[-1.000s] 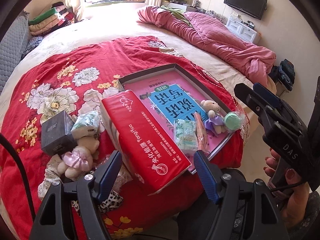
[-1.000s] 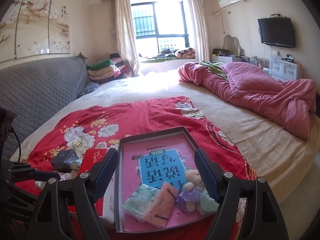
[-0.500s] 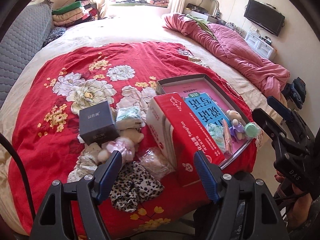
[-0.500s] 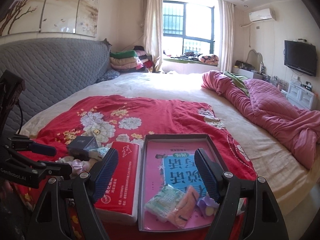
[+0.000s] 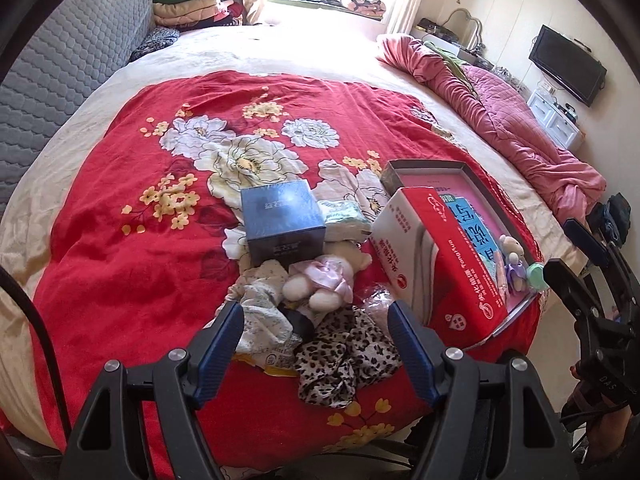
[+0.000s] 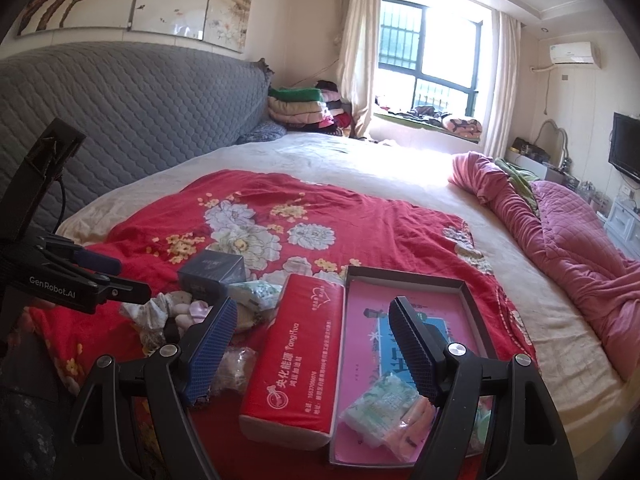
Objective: Organize soft objects
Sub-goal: 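Move both tools back from the pink box to the pile of items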
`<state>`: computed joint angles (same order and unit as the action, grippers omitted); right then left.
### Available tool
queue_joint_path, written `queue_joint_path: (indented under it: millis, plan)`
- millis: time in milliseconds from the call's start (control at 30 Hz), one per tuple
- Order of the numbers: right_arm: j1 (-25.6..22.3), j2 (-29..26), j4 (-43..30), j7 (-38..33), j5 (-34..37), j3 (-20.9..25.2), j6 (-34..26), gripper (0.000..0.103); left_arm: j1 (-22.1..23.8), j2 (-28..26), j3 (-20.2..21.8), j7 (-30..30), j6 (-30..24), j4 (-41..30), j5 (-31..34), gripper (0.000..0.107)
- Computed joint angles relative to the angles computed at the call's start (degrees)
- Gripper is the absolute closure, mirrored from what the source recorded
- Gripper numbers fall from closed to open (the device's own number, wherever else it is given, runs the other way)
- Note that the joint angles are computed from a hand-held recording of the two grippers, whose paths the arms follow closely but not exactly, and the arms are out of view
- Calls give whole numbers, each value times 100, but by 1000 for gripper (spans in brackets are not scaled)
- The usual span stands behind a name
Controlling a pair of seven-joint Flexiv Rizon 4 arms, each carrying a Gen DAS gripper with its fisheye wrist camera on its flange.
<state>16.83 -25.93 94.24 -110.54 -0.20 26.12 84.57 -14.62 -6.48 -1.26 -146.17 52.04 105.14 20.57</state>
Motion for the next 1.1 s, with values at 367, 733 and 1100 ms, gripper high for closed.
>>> queue_joint_path:
  millis: [367,733,1100]
  plan:
    - [240,-390,-679,-1019,-14,279,-930,24,262,179,94,94,492,724,-333,33]
    - [1076,-1016,-1918,-1721,-187,-404,-2322,24,524,-14,186,477,1435,1349,-1093,33]
    - [1913,-1920,-3228,-2263,-1038,-1214,-3690,24,595,-233,238,911,2059,1676,-1794,33]
